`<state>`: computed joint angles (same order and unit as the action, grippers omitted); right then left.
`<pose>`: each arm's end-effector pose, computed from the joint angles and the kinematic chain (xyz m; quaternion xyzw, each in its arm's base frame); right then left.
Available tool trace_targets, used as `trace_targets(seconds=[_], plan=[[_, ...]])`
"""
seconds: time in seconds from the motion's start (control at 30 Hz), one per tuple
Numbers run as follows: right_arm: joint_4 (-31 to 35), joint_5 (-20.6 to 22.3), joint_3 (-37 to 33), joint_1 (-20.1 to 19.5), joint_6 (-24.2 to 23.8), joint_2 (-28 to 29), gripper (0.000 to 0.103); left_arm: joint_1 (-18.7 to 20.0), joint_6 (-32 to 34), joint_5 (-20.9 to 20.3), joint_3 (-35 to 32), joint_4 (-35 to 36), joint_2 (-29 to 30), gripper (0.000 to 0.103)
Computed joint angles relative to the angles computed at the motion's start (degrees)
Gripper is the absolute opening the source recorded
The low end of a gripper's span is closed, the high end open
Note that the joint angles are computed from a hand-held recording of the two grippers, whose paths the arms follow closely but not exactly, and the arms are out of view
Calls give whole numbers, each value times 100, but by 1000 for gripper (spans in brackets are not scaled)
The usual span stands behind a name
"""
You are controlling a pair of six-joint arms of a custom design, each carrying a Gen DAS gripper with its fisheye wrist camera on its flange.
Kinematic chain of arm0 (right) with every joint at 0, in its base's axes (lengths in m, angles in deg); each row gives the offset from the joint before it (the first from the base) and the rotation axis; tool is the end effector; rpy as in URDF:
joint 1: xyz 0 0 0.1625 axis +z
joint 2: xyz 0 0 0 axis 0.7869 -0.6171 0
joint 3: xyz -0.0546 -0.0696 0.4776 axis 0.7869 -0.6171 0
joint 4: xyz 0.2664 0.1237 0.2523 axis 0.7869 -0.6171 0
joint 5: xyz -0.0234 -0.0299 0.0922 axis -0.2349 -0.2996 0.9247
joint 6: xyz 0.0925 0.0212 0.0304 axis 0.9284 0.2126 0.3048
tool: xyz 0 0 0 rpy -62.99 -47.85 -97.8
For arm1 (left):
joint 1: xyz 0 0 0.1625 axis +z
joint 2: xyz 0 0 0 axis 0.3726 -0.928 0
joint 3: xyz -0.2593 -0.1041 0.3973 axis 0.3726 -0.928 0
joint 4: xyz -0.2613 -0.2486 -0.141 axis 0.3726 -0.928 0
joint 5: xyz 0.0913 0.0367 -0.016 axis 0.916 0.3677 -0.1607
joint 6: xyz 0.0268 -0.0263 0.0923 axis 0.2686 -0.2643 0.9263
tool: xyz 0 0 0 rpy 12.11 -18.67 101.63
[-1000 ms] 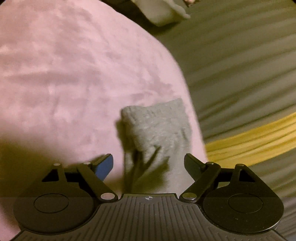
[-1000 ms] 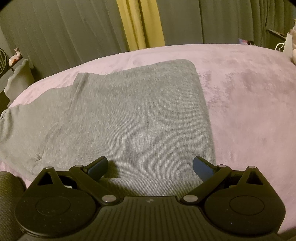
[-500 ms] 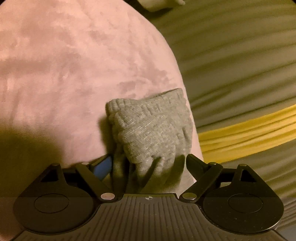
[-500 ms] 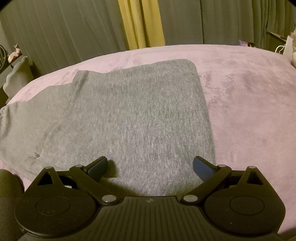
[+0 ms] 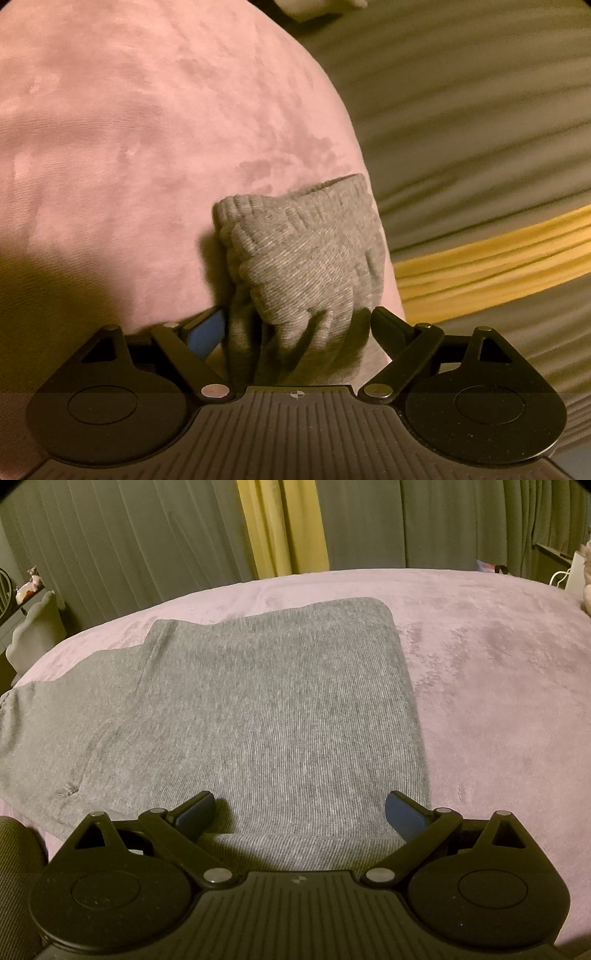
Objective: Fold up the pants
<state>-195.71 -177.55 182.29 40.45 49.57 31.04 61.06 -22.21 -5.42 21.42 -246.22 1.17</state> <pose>0.0987 -0.5257 0.1950 0.0103 -0.8747 0.3707 0.3120 0.0739 -0.6941 0.3165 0.2237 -0.8612 0.4555 0.0264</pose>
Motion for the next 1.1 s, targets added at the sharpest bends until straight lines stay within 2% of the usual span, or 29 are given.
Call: trace_targets(seconds=[0.13,0.2,0.27,0.33,0.4,0.5,0.63,0.77,0.83,0.87,0.93,0.97,1.1], plan=[[-6,-10,3,2,-8,3,99,110,17,-350,-103,-13,50,90],[-13,-25,-1,4,-27,10,99,181,240,-599,-178,3,89,84],[-19,-41,-7,6,-45,21,99,150,402,-410,-277,233,111,69],[-24,-62,-17,11,-61,34,99,153,372,-345,-328,310,130,66],[-30,-89,-27,18,-86,49,99,204,248,-478,-374,343,138,64],[-35,-127,-42,31,-116,69,99,282,136,-744,-418,391,133,55],[-40,-129,-42,30,-120,74,99,316,87,-816,-371,183,180,56],[-39,-130,-43,28,-123,73,99,341,-163,-912,-498,281,221,64],[-36,-130,-45,30,-119,73,99,309,-240,-806,-556,370,228,63],[-36,-130,-45,30,-119,73,99,274,-174,-694,-569,398,230,52],[-34,-129,-45,29,-118,71,99,127,52,-245,-547,504,207,41],[-32,-126,-41,30,-109,69,99,80,182,-157,-483,419,187,34],[-28,-57,-17,10,-56,30,99,-205,517,109,-240,16,64,28]])
